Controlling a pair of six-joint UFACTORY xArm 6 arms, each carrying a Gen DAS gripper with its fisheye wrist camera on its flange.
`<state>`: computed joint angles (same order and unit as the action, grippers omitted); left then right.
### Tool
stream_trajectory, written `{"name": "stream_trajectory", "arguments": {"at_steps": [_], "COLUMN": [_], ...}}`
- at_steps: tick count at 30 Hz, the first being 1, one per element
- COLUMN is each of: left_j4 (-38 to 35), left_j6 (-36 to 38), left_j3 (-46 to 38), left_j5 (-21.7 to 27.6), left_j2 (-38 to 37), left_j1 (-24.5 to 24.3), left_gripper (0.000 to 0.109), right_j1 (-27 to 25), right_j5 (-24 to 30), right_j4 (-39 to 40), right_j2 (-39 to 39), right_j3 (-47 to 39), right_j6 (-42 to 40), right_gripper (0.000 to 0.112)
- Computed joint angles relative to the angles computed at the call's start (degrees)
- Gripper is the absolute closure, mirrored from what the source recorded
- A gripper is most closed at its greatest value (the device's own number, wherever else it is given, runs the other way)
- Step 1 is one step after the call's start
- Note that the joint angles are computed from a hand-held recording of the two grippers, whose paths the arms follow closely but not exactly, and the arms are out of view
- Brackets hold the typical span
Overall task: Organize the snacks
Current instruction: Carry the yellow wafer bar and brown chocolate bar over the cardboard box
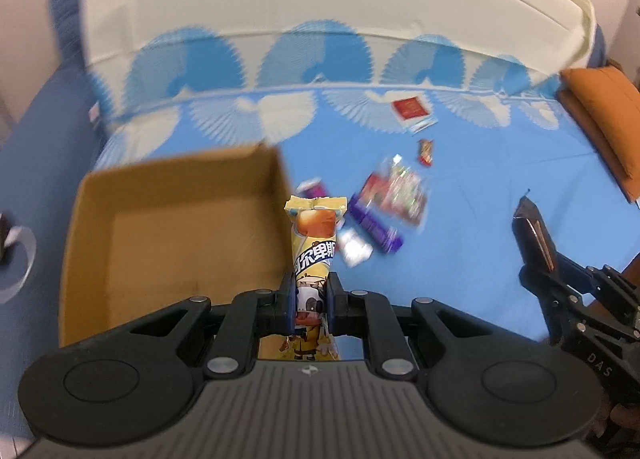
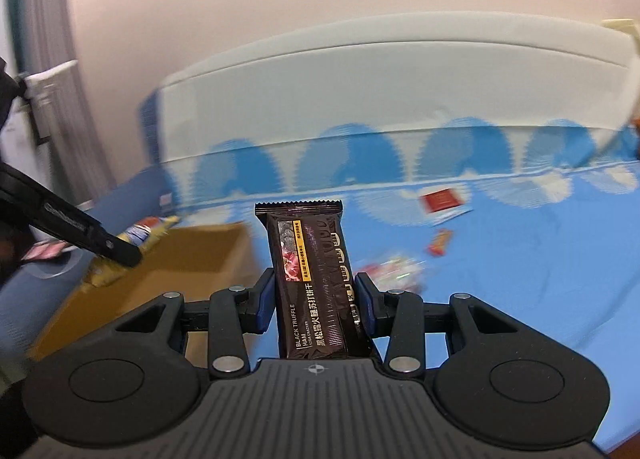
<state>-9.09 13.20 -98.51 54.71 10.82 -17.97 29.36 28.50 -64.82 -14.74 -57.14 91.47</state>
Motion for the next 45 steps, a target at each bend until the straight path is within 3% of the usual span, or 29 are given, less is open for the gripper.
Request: {"name": "stream_trajectory", "arguments": {"at_steps": [9, 16, 28, 45], "left_j4": [-3.35, -7.18, -11.9, -12.86], "left_j6": [2.53, 5.82, 9.4, 10.15], "left_j3": [25.27, 35.34, 39.28, 38.94], "left_j5": [-2.88, -5.42, -6.66, -6.53], "left_j2": [-20.81, -29.38, -33.18, -31.59], "left_j1": [9.71, 14.29, 16.11, 16.73], "left_gripper": [0.093, 0.093, 0.093, 0.093], "right_j1": [11.52, 18.11, 21.78, 21.41], "right_j5": [-0.49, 5.97, 10.59, 10.96], "right_j4": [5.23, 7.93, 10.87, 14.34], "right_j2": [5.58, 8.71, 12.58, 13.61], "right_j3": [-6.71, -11.81, -17.41, -18.35], "right_j6": [-2.02, -7.01, -14.49, -17.57], "right_gripper": [0.069, 0.069, 0.069, 0.069]}}
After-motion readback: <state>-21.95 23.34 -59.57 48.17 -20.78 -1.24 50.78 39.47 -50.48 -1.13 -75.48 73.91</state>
